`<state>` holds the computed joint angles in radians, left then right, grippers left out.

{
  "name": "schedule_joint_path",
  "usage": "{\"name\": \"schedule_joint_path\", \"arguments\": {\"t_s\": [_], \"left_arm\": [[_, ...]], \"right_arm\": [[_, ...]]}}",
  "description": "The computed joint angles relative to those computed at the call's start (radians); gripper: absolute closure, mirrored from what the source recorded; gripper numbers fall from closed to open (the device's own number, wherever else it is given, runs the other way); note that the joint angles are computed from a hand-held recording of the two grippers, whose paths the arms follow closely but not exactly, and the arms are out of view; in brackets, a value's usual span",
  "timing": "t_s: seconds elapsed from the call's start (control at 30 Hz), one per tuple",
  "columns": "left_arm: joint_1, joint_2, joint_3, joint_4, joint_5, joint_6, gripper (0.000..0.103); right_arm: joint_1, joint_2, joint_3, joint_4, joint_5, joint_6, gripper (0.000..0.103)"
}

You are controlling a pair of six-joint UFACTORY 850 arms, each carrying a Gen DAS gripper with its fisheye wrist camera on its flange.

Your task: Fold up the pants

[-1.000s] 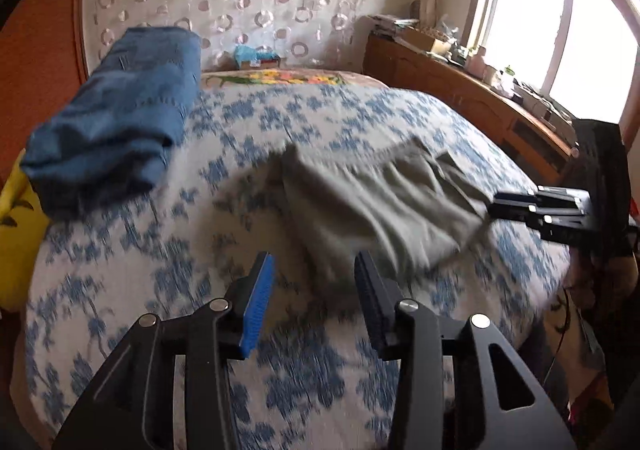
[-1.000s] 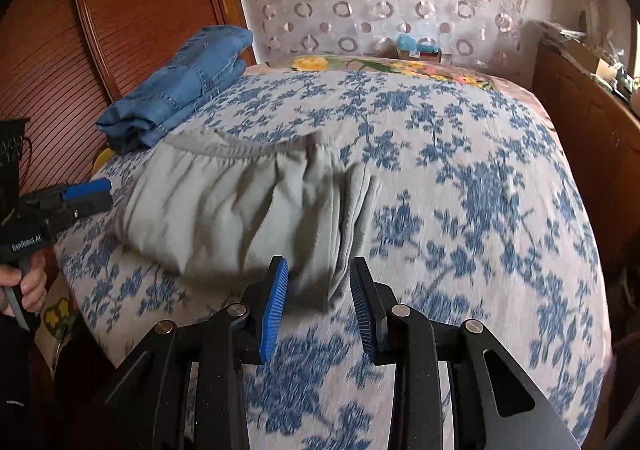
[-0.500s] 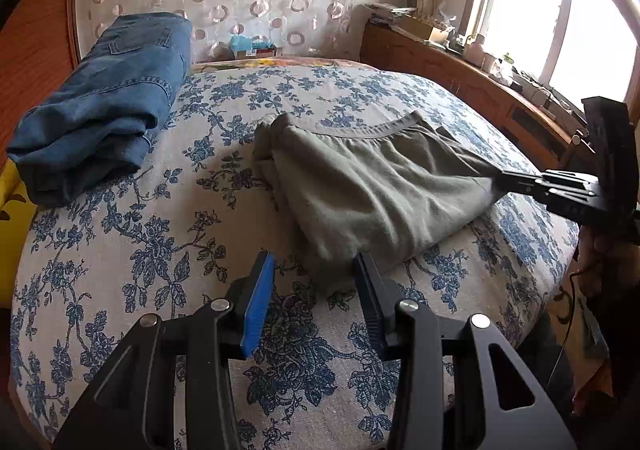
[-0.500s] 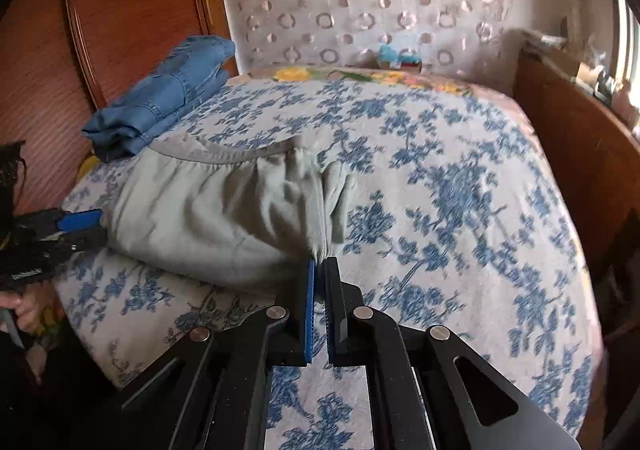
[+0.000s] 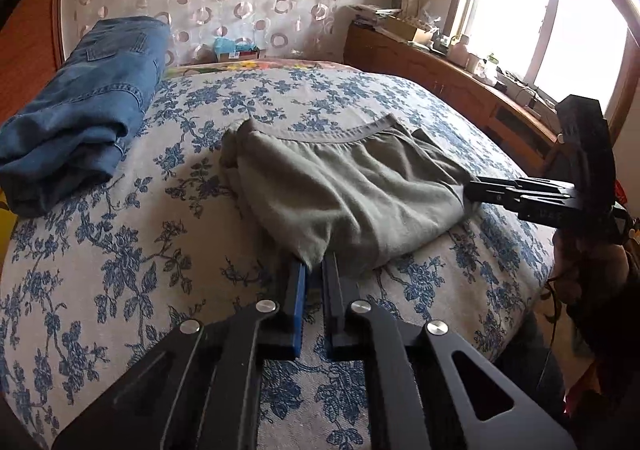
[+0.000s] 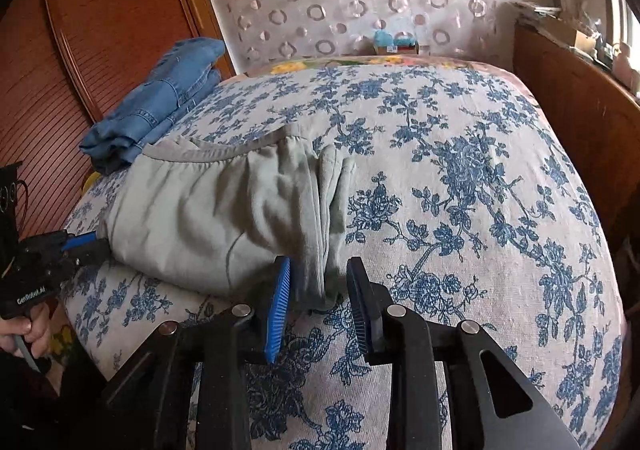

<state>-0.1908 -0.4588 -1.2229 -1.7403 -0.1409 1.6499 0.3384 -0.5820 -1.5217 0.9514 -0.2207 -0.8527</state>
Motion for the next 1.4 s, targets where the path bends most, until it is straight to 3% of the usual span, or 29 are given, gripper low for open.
{"name": "schedule_joint_path", "arguments": {"t_s": [0.07,0.13,0.3,0.47,0.8,1.03,1.17,1.4], "left_arm": [[-0.001,0.014,0.01,0.022,0.011,-0.012,0.098],[0.001,0.037,0.033,-0.083,0.011,0.095,0.098],[0.007,0.099,0.094,-0.136,-0.014,0.143,0.098],[-0.005,0.146,0.153,-0.174,-0.024,0.177,0.098],[-0.03,0.142,0.187,-0.251,0.022,0.242,0.098],[-0.036,0.145,0.181,-0.216,0.044,0.205,0.098],[-0.038,0.15,0.176,-0.189,0.059,0.176,0.092],[-0.036,0.162,0.171,-0.403,0.073,0.39,0.075]], "right_arm": [[0.002,-0.002,-0.003,0.007,-0.008,-0.023,0.073],[0.0,0.001,0.002,0.066,-0.035,-0.095,0.092],[-0.006,0.062,0.088,0.314,-0.046,-0.369,0.095],[-0.002,0.134,0.183,0.444,-0.034,-0.515,0.095],[-0.01,0.2,0.277,0.545,-0.025,-0.594,0.095],[0.0,0.214,0.287,0.535,-0.003,-0.572,0.095],[0.005,0.216,0.286,0.572,0.001,-0.61,0.095],[0.015,0.213,0.279,0.56,0.015,-0.602,0.095]]}}
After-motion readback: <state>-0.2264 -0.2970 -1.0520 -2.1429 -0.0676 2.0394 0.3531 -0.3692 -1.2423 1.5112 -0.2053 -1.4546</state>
